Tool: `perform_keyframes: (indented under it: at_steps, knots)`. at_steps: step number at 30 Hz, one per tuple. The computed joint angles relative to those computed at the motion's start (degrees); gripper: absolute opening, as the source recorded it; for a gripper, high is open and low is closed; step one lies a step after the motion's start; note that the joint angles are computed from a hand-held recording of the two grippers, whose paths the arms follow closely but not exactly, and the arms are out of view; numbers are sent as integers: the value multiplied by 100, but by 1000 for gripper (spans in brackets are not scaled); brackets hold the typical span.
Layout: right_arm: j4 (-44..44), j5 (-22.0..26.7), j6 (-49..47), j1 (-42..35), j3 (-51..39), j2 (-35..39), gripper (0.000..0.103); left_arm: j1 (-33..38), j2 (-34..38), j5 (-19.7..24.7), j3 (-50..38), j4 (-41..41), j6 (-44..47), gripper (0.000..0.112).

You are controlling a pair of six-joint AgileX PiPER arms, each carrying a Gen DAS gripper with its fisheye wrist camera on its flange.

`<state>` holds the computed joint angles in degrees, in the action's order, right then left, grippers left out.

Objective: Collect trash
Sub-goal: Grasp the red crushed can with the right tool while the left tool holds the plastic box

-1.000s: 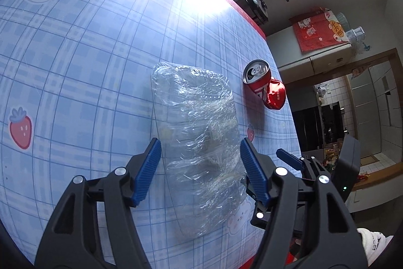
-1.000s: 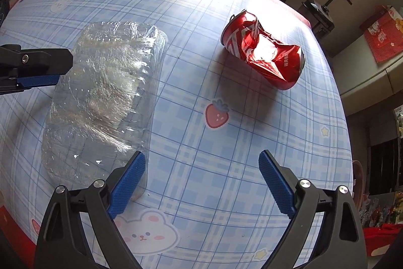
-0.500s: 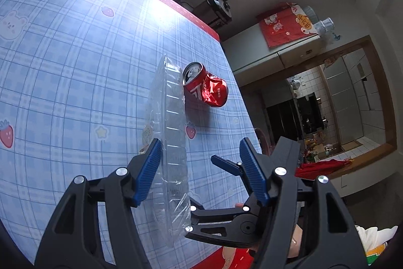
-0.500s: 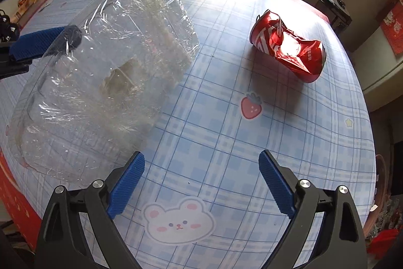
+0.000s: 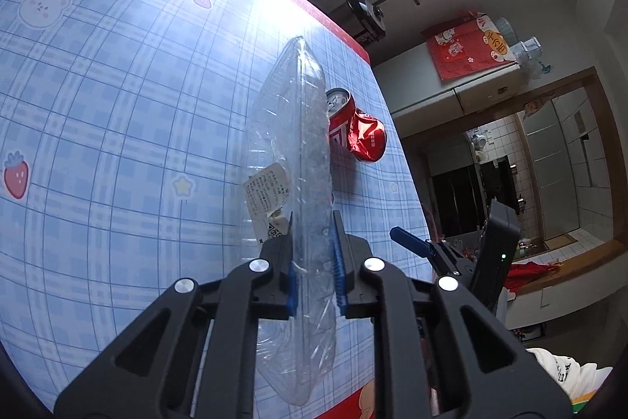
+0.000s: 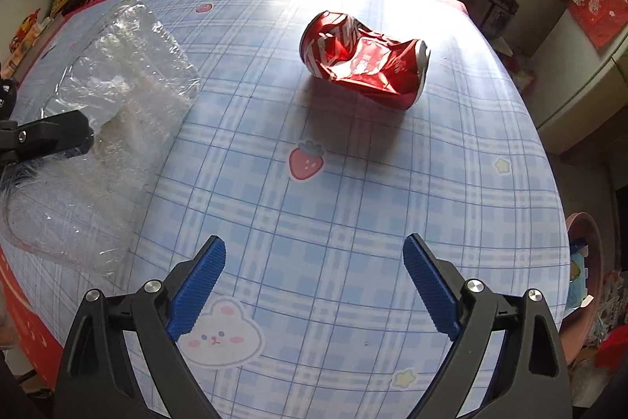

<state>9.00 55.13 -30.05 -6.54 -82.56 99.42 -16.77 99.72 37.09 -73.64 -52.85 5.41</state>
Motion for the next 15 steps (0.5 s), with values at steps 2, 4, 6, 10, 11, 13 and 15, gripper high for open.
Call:
perform_keyframes:
  at_steps: [2, 4, 6, 10, 11, 13, 15]
  knots:
    - [-66, -34, -180, 69, -294, 132, 90, 58, -276, -139, 219, 85, -17, 18]
    - [-164, -179, -355, 214, -517, 241, 89, 99, -581, -279, 430, 349, -172, 18]
    - [-410, -355, -488, 404, -815, 459, 87, 182, -889, -386, 668, 578, -321, 18]
    - [-1320, -418, -766, 885, -1623, 1135, 79, 518, -1513, -467, 1261, 547, -312, 18]
    - [-1625, -457, -819, 995, -1777, 1293, 76, 617, -1659, -451, 1392, 550, -310, 18]
    - [-2025, -289, -905, 1123, -2249, 1670, 72, 806, -1950, -420, 1643, 574, -349, 18]
    - [-2014, 445, -1024, 1135, -3237, 2273, 69, 1034, -2211, -359, 1892, 419, -275, 18]
